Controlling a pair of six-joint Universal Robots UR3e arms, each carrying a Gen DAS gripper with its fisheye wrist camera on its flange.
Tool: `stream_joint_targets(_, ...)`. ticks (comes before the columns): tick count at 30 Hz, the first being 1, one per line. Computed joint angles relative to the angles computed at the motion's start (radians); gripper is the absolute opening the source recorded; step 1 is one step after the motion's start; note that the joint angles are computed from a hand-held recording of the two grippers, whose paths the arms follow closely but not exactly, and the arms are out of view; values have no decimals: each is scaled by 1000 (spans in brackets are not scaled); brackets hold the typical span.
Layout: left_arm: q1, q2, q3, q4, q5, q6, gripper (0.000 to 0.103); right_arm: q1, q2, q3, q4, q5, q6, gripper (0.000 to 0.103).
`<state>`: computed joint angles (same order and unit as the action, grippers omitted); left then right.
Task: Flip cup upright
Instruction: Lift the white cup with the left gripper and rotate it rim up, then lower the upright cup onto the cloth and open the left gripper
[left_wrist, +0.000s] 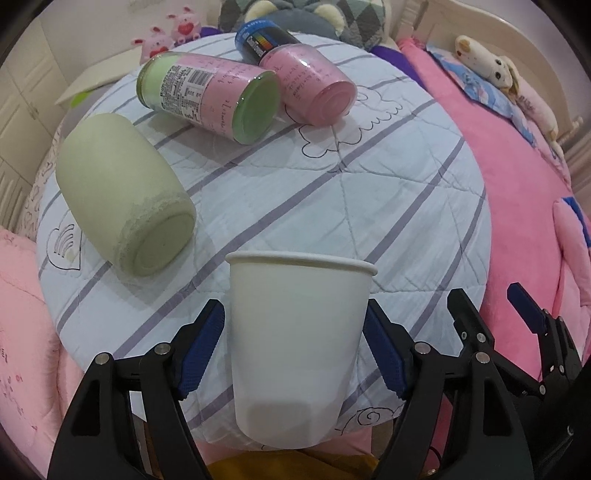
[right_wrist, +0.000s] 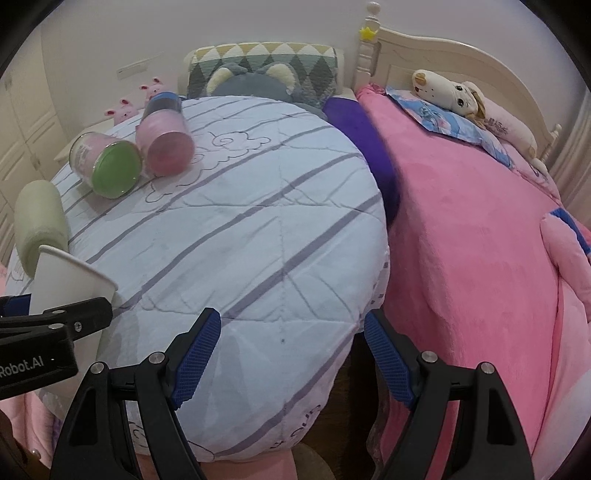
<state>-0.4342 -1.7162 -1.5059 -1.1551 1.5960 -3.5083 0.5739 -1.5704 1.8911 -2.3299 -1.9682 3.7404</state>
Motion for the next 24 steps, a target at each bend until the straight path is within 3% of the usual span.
stream_joint_targets(24, -21, 151, -52, 24, 84, 53, 77, 35, -76, 14, 51, -38, 82, 81)
